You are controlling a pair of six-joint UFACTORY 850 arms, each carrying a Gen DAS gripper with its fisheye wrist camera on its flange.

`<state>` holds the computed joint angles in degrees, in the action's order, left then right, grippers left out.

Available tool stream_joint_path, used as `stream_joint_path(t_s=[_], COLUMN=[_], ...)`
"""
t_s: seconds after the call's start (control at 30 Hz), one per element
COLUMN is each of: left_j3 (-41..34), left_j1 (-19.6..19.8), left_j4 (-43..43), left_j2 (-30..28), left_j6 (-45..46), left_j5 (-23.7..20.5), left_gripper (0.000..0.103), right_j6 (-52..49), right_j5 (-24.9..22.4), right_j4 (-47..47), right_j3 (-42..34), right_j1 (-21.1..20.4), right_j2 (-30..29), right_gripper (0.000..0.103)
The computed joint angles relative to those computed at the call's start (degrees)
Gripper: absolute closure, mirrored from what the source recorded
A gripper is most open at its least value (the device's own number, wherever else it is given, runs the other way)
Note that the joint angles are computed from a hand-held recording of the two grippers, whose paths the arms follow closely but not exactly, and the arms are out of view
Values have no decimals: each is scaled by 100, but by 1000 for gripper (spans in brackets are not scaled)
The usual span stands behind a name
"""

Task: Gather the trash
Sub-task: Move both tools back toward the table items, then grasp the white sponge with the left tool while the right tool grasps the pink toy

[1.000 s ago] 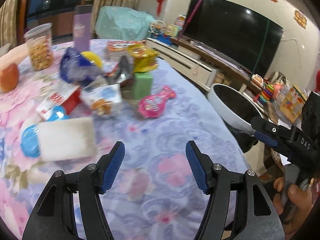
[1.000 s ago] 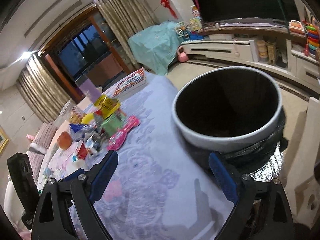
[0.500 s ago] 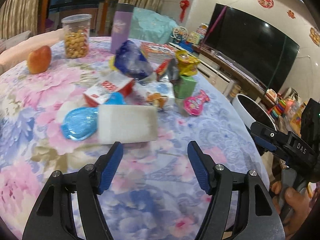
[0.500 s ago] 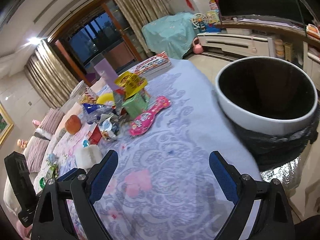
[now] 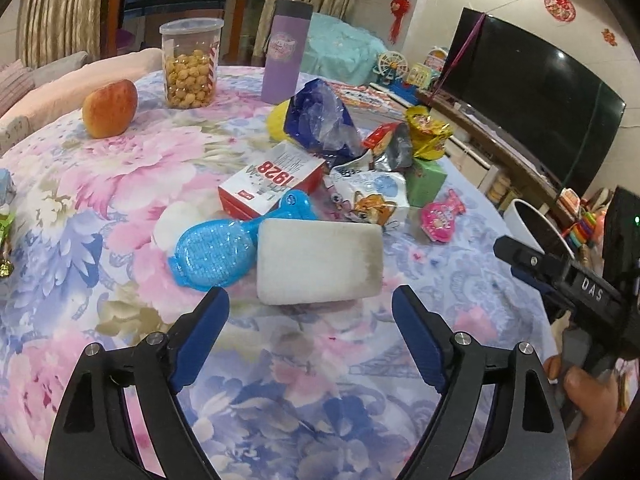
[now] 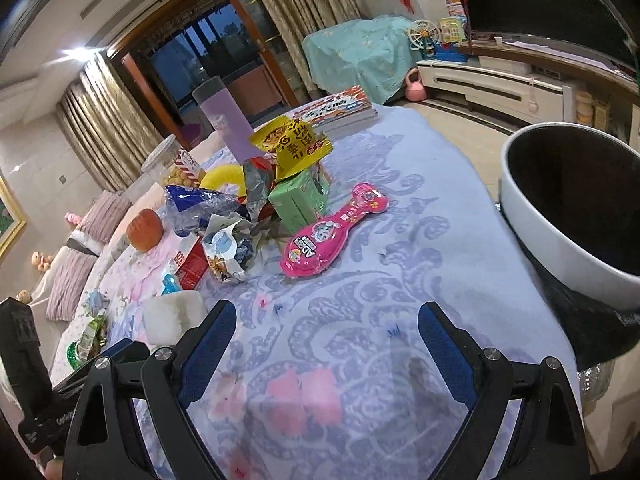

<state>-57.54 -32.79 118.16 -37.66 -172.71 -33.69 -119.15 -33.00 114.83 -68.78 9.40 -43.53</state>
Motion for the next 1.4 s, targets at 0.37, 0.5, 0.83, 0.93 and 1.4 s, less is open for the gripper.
stream_joint_path(t_s=[0.37,0.5,0.83,0.93,1.4], left_j3=[-497,-602,-527,-445,-284], left_j1=[273,279,137,112,-95], left_j4=[-327,-427,-86,91,1311], left_j2=[-365,-430,-385,-333,-159], left_j6=[516,686,618,440,-386], left_j5=[569,534,183,98,-56], left_gripper=[17,17,47,55,75], right_j6=[1038,1555,878,722,430], right_j5=[393,549,563,364,-40], right_j4=[-960,-1393,-1008,-864,-681], right_j3=[-991,-1373,-1218,-1015,-298], right_j1=[216,303,334,233,-130], right_j2=[-614,-868,-780,-661,-220], right_gripper=[14,22,60,61,63])
